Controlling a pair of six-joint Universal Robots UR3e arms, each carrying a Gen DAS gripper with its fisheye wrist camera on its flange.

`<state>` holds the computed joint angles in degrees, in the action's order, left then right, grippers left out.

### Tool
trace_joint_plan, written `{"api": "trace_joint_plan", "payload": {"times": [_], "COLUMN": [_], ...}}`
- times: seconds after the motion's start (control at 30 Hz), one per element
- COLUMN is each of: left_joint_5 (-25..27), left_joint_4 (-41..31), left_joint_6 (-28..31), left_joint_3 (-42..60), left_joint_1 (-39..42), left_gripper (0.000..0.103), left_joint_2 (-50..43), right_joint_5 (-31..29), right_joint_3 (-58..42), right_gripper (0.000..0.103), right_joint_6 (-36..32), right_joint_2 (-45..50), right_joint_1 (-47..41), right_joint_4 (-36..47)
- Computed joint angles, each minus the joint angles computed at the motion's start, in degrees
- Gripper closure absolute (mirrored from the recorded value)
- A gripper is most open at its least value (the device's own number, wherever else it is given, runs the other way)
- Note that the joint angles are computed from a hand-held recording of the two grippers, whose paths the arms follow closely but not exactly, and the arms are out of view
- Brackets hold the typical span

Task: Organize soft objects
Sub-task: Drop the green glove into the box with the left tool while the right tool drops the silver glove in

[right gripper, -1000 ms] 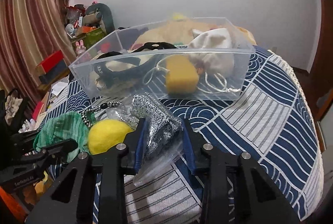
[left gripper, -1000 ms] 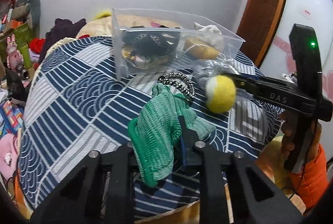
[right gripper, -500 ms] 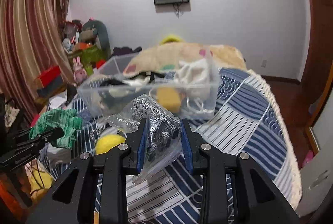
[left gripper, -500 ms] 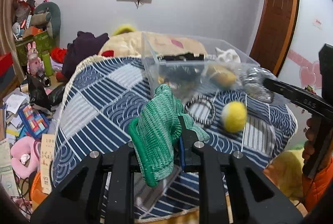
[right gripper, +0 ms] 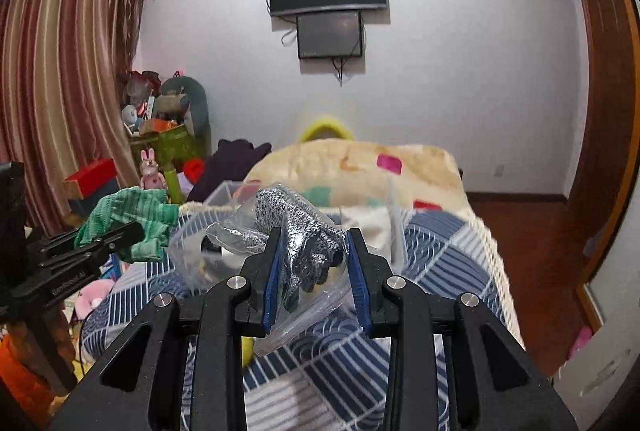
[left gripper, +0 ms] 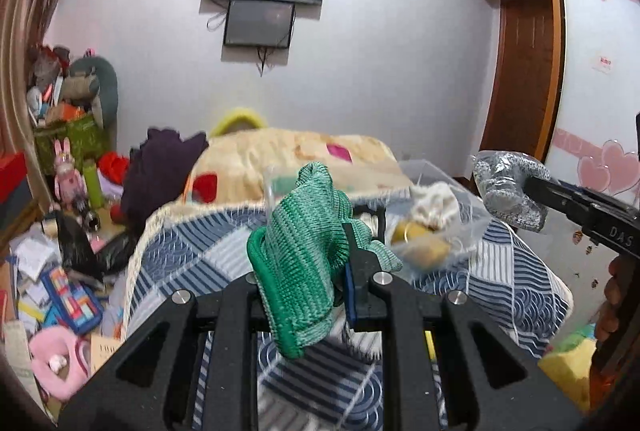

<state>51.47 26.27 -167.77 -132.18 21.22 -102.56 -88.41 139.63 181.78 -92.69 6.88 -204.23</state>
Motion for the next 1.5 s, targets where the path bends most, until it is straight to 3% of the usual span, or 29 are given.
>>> {"api": "trace_joint_plan", "payload": {"times": [0.27,0.7,1.03,1.2,1.33,1.5], "left_joint_5": [6.26,8.99,13.67,14.13,13.53,12.65], "left_joint_4": [0.84,-12.21,-21.17,-20.69,-20.25,-17.59], "left_joint_6": [-3.28,-5.83,-2.43,-1.61,-0.89,0.44], "left_joint_3": [10.93,27.59,35.20,33.86,31.37,26.33], "left_joint_1": [-6.36,-11.15,-14.83,-15.23,-14.62,-13.70], "left_gripper": [0.084,0.084,0.084,0.077,0.063,0.052], "left_joint_2": [-7.23,-18.29,-22.31,-21.80,-19.91,-16.52], "right_joint_5": [-4.02,-3.05,-0.60,-0.33,-0.30,0.52], "right_joint_3": [-10.25,-22.88,-24.70,-23.94,-22.70,-19.00], "right_gripper": [0.075,0.075,0.075,0.072,0.070,0.052], "right_joint_6": [-0.17,2.00,1.35,-0.04,-0.36,-0.62], "right_joint_2": [8.65,22.14,23.60,22.24,20.99,17.96], "right_joint_1": [4.05,4.65,3.18,2.94,2.66,2.01], "right_joint_4": [1.28,8.88,14.58,15.89,15.84,14.02]}}
